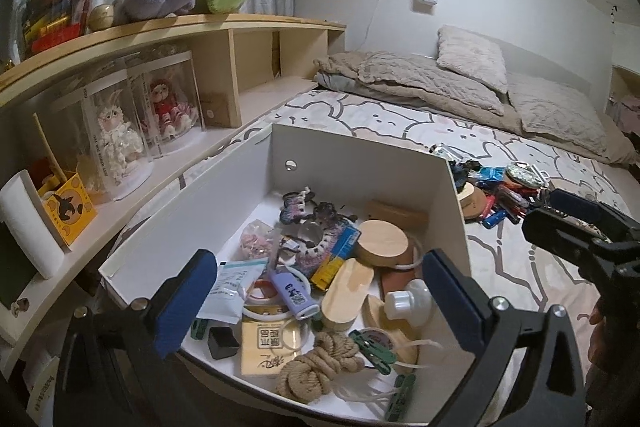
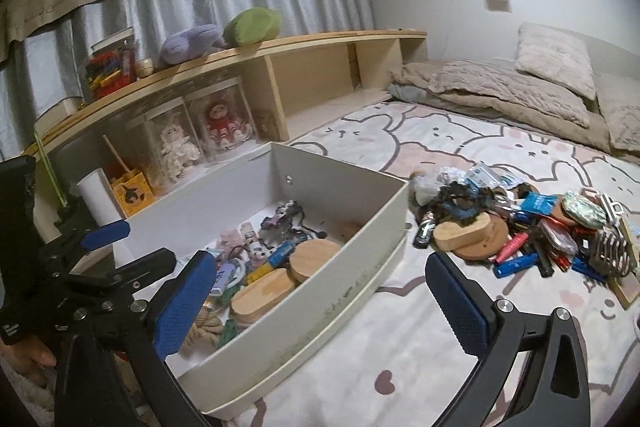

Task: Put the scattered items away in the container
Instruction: 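Withdraw both open tools from the box back toward the item pile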

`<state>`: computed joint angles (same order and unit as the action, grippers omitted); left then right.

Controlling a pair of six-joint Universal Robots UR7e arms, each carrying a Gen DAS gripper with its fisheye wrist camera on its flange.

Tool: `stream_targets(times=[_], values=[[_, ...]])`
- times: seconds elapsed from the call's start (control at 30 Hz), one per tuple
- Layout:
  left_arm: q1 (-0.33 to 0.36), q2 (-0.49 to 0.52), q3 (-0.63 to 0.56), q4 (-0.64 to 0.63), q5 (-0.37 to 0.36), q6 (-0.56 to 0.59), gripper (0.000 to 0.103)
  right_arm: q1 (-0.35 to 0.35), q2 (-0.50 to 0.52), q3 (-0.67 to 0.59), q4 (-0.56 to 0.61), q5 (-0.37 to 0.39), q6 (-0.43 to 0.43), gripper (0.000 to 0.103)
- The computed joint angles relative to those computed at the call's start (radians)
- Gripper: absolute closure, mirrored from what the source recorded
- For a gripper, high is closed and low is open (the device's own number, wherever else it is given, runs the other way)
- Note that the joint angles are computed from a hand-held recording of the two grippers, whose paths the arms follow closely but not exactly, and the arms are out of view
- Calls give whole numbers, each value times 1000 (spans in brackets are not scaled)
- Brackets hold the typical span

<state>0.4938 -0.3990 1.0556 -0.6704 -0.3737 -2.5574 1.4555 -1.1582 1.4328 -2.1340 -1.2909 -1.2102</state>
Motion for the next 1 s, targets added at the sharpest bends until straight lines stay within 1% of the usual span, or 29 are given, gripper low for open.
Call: stream_targets(times=[0.27,0.57,0.63,0.77,0.87,1.0], values=[[3,21,-41,-11,31,40,0,-12,11,-32,-15,-5,27,0],[14,50,-78,-115,95,176,0,-33,26,-82,-38,-12,64,0],[17,53,-78,-172,124,236,0,-38,29,-90,-56,-18,70,0],[25,62,-81,-294,160,370,0,-48,32,-106,-78,-24,71,0],[32,68,-75,-420,182,493,0,-56,36,-122,-90,-28,79,0],[39,77,-54,-633,202,692,0,-67,45,-148,-113,-41,88,0]])
